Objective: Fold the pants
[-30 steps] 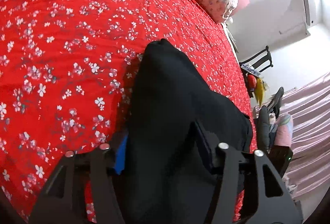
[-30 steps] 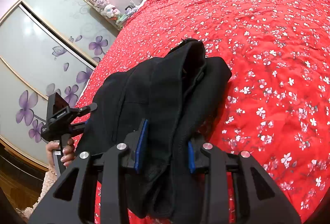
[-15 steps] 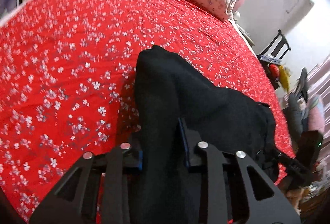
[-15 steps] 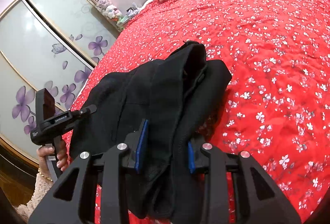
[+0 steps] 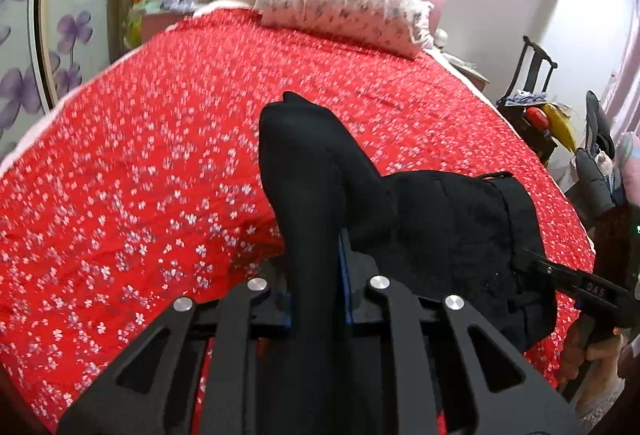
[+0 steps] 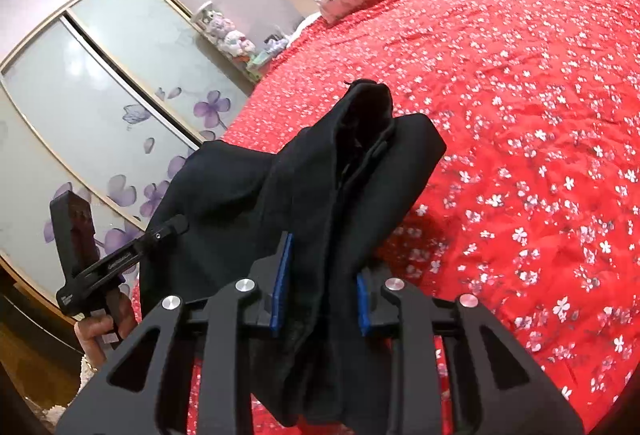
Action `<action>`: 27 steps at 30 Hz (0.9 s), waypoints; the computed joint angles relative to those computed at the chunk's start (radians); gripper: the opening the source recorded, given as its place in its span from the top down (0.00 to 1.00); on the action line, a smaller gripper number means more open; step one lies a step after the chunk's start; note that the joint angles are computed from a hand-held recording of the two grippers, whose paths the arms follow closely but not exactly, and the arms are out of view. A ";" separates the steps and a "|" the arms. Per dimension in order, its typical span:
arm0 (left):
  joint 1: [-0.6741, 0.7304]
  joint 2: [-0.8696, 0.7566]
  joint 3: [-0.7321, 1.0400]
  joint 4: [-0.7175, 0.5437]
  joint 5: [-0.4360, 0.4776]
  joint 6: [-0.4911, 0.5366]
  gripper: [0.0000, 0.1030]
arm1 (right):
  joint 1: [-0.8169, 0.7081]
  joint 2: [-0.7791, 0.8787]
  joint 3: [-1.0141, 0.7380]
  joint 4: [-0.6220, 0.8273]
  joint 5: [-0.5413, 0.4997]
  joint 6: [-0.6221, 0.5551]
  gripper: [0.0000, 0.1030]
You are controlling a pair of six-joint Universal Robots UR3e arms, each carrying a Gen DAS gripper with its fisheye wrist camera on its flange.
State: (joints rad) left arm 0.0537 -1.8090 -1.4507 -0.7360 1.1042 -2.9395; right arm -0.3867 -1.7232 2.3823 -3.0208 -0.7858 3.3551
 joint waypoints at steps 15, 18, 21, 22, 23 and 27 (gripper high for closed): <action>-0.049 -0.075 0.131 0.000 -0.109 -0.091 0.85 | -0.256 -0.137 0.056 0.027 0.194 0.032 0.76; -0.087 -0.177 0.263 -0.040 -0.104 -0.114 0.85 | -0.305 -0.059 0.058 -0.033 0.223 0.046 0.76; -0.107 -0.272 0.383 -0.078 -0.122 -0.151 0.85 | -0.322 0.007 0.045 -0.082 0.223 0.066 0.77; -0.116 -0.302 0.416 -0.080 -0.118 -0.155 0.85 | -0.331 0.038 0.042 -0.106 0.223 0.067 0.77; -0.125 -0.329 0.442 -0.080 -0.116 -0.159 0.85 | -0.335 0.065 0.038 -0.130 0.220 0.069 0.77; -0.165 -0.469 0.574 -0.118 -0.084 -0.174 0.84 | -0.329 0.159 0.016 -0.148 0.163 0.057 0.77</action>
